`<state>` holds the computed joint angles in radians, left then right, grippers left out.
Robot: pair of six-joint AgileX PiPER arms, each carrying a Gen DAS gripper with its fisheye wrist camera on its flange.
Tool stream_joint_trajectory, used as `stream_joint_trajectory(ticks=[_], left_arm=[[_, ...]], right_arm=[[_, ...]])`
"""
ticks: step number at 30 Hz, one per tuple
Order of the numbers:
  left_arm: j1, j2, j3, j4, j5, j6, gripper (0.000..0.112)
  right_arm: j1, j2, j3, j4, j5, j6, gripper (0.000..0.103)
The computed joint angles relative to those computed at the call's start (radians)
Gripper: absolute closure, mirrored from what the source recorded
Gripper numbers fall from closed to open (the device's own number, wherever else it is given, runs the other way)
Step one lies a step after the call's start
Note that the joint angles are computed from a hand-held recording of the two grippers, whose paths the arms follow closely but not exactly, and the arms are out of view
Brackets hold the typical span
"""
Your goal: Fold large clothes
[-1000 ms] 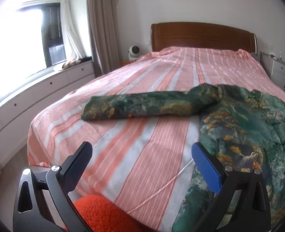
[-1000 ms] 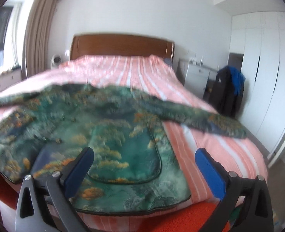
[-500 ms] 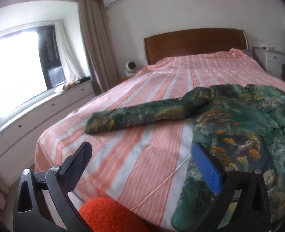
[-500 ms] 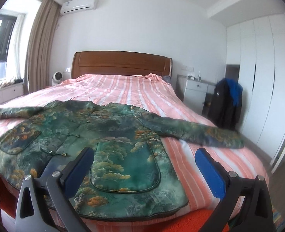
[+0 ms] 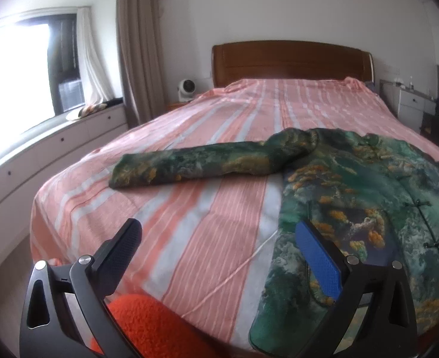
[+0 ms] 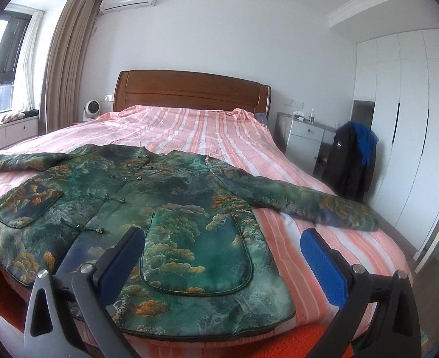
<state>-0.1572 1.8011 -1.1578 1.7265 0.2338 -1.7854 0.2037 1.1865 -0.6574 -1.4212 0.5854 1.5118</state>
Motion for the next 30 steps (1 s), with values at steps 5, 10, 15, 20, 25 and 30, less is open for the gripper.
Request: stream_joint_trajectory(ticks=[5, 10, 15, 20, 25, 30], left_arm=[[0.038, 0.006, -0.016, -0.072, -0.021, 0.002, 0.01], [0.055, 0.014, -0.031, -0.226, -0.036, 0.131, 0.01], [0.038, 0.024, -0.036, -0.181, -0.02, 0.119, 0.01], [0.029, 0.026, -0.039, -0.188, -0.01, 0.13, 0.01], [0.041, 0.034, -0.051, -0.275, -0.013, 0.18, 0.01], [0.055, 0.039, -0.056, -0.329, -0.019, 0.218, 0.01]], right_arm=[[-0.003, 0.01, -0.005, 0.01, -0.004, -0.013, 0.0], [-0.015, 0.022, -0.011, 0.019, -0.019, -0.013, 0.0], [-0.022, 0.033, -0.018, 0.031, -0.028, -0.021, 0.0], [-0.023, 0.033, -0.019, 0.034, -0.028, -0.022, 0.0], [-0.023, 0.039, -0.019, 0.03, -0.029, -0.012, 0.0], [-0.027, 0.04, -0.02, 0.028, -0.032, -0.01, 0.0]])
